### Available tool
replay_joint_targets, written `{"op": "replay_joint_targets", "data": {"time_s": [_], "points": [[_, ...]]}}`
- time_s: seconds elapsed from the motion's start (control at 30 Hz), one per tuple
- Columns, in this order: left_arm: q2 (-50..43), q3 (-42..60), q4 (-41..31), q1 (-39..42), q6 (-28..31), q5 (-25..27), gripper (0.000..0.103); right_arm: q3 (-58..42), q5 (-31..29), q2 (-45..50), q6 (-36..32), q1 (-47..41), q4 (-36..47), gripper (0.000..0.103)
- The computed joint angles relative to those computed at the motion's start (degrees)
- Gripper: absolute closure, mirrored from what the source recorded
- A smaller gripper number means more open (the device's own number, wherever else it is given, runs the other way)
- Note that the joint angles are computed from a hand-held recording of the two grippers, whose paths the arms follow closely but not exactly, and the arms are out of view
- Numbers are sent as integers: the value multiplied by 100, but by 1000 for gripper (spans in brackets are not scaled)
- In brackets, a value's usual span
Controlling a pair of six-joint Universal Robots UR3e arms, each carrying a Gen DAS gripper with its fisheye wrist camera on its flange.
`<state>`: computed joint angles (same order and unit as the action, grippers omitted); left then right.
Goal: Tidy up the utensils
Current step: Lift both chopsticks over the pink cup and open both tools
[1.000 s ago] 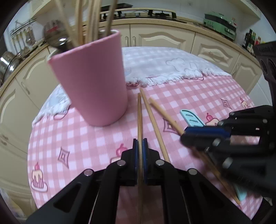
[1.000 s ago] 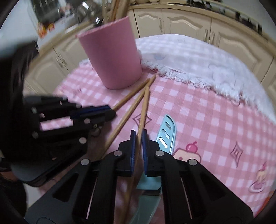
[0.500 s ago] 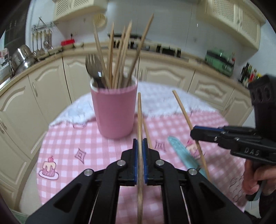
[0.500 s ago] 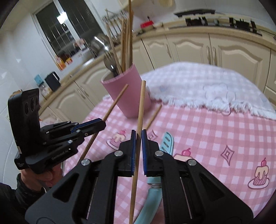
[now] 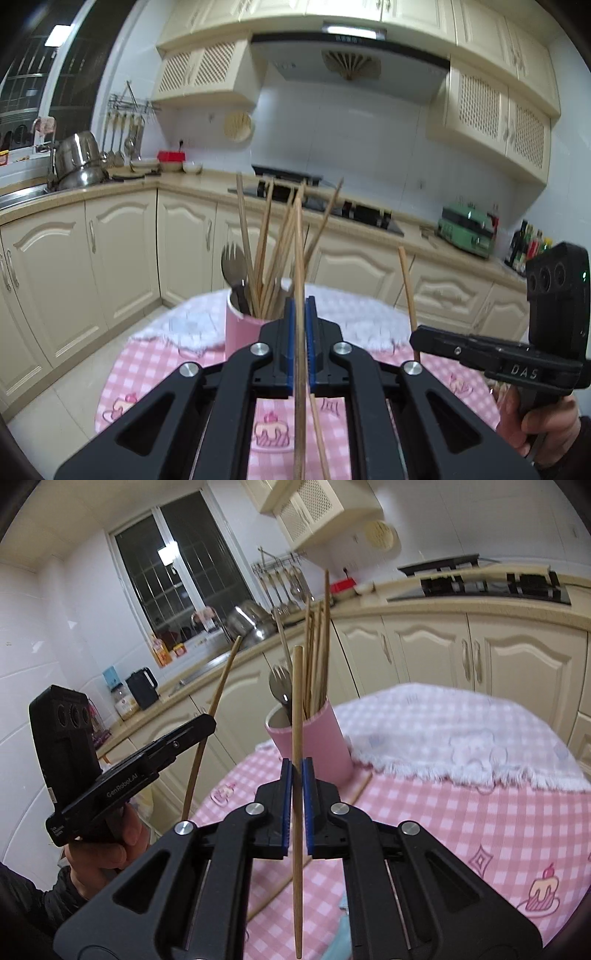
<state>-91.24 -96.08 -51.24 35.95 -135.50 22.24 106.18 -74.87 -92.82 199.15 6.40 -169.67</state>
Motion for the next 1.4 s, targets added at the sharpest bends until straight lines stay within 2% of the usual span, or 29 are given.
{"op": "replay_joint_targets", "data": {"time_s": [0.17, 0.27, 0.3, 0.33, 0.37, 0.5, 0.67, 0.83, 1.07, 1.4], "points": [[-241, 135, 844, 37, -882, -307, 98, -385, 58, 167, -29, -29, -22, 97], [-612, 326, 1977, 21, -1958, -502, 98, -742, 63, 338, -12, -53, -51, 97], [-862, 539, 2577, -13, -2578, -546, 98, -952, 76, 443, -8, -68, -75, 97], [-996, 675, 2913, -31, -2927, -556, 98, -1136, 61, 532, -13, -72, -77, 97], [-1249, 944, 3524, -99, -3553, -509, 98, -1339, 55, 623, -21, -77, -66, 97], [-2094, 2166, 4733, -390, -5112, -190, 98, -2400, 58, 1211, -36, -101, 24, 97], [-3093, 3865, 5159, -834, -6131, 353, 98, -4037, 45, 2159, -51, -114, 422, 97], [-4181, 5712, 4656, -1320, -6322, 954, 98, -5505, -133, 3065, -166, -74, 767, 97], [-5480, 7789, 3711, -1709, -6203, 1455, 98, -6604, -272, 3973, -120, -95, 881, 97], [-5633, 7338, 4104, -1914, -5938, 1839, 98, -6887, -364, 4436, -234, -45, 1010, 97]]}}
